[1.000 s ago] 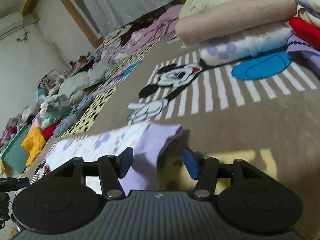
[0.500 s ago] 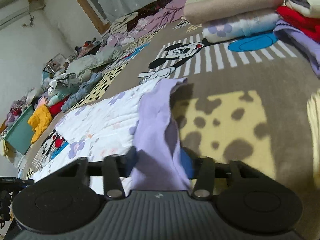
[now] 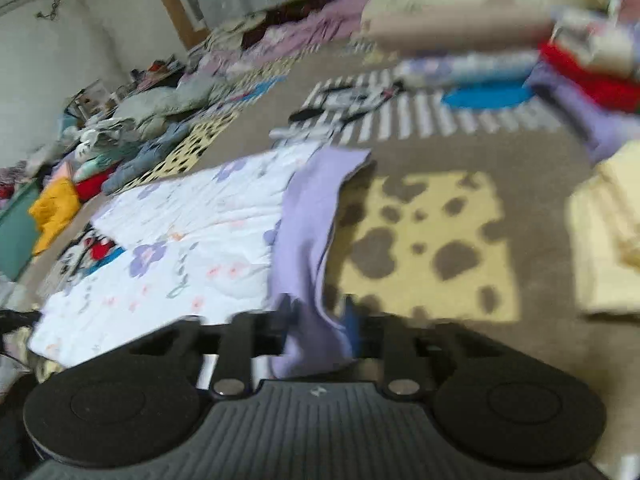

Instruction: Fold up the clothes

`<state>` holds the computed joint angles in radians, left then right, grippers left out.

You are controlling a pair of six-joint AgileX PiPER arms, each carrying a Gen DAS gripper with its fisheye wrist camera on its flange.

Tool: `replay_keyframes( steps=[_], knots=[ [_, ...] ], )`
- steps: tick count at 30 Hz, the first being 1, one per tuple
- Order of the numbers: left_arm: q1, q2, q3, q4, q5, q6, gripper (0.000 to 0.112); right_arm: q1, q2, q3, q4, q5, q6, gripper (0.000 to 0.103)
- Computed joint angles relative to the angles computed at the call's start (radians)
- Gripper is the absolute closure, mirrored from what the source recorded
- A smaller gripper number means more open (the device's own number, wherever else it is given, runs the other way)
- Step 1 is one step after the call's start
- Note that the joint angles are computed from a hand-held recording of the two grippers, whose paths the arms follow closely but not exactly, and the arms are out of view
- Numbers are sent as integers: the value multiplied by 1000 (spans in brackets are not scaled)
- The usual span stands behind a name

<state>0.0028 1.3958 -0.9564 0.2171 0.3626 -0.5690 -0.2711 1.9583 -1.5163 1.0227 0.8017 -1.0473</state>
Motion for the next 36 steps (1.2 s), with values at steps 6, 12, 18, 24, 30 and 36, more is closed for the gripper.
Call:
replay_keyframes(
  steps=[6, 12, 18, 24, 30, 36],
  knots=[
    [-106, 77, -104, -150, -62, 110, 74, 49, -75, 155, 321, -32, -476, 69],
    [-187, 192, -182, -297, -92, 232, 74, 149, -10, 73, -18, -103, -180, 68],
    [-238, 327, -328, -588, -106, 531, 76, 141, -47, 51, 89, -80, -223, 68],
    [-279, 479, -451, -495, -101, 469, 72, 221, 145, -283, -9, -100, 15, 68],
    [-303, 525, -459, -297, -105, 322, 70, 243, 379, -622, -304, 40, 347, 56],
    [-241, 467, -411, -570, -57, 506, 70, 237, 239, -425, -335, -29, 251, 57]
  ],
)
